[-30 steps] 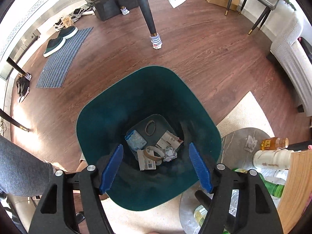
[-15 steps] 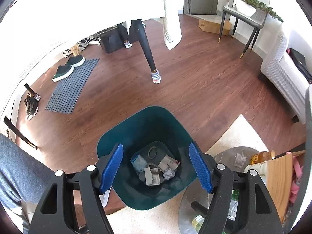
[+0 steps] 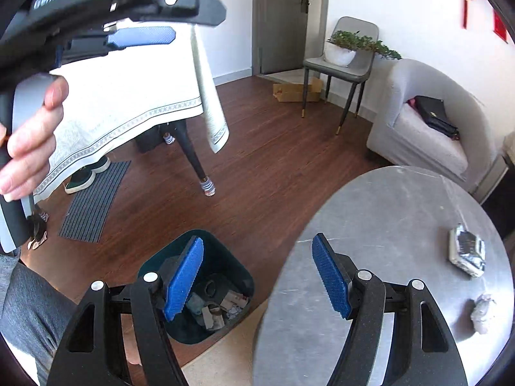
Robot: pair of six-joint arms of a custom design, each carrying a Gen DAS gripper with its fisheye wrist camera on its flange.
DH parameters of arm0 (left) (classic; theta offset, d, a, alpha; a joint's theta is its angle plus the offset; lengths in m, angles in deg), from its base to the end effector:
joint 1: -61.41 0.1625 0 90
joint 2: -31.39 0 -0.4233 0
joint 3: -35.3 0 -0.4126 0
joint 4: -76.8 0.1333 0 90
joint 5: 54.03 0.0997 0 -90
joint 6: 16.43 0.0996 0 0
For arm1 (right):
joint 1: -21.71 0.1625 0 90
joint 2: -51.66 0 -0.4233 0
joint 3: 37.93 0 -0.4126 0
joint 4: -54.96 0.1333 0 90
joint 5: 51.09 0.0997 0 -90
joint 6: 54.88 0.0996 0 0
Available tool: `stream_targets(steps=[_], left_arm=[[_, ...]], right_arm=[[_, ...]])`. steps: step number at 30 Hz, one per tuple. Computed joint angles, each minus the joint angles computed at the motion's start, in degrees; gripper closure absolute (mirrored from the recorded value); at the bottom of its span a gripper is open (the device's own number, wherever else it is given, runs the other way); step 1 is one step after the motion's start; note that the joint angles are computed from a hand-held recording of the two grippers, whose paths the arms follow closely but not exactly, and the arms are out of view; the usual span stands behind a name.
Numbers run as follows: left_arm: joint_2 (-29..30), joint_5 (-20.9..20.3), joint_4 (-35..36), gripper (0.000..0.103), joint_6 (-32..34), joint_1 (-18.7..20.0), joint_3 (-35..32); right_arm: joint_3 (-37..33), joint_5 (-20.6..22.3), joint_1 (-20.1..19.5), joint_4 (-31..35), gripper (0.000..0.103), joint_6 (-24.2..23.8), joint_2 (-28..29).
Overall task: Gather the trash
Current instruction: 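Move both open tools back toward the table, then close the right tool on the crumpled white paper ball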
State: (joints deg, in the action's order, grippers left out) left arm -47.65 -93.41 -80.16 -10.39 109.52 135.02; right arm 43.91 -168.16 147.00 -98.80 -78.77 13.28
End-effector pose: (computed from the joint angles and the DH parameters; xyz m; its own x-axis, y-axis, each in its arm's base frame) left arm -0.2314 -0.5730 0.4608 -0.7921 0.0619 -0.6073 0.5479 0.5108 -0.6625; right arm 0.5083 -0.5659 0.0929 -0.5285 -0.6626 0.5307 -0.8267 0.5438 -0.1444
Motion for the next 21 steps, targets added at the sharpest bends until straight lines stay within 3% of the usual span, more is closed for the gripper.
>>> stream_targets(steps=[10, 16, 21], left_arm=[[9.08, -2.17, -1.35, 0.026, 3.91, 0.5, -6.48], [12.83, -4.68, -0.26, 0.024, 2.02, 0.82, -7.79], [16.16, -5.97, 1.1, 0.021, 1.13, 0.61, -8.83]], right_arm=[[-0.13, -4.29, -3.73, -5.89, 0.03, -0.53, -4.9], [2.69, -5.53, -6.08, -11.42, 0.022, -0.23, -7.78], [4.91, -6.02, -8.59, -13.55, 0.021, 1.3, -9.67]])
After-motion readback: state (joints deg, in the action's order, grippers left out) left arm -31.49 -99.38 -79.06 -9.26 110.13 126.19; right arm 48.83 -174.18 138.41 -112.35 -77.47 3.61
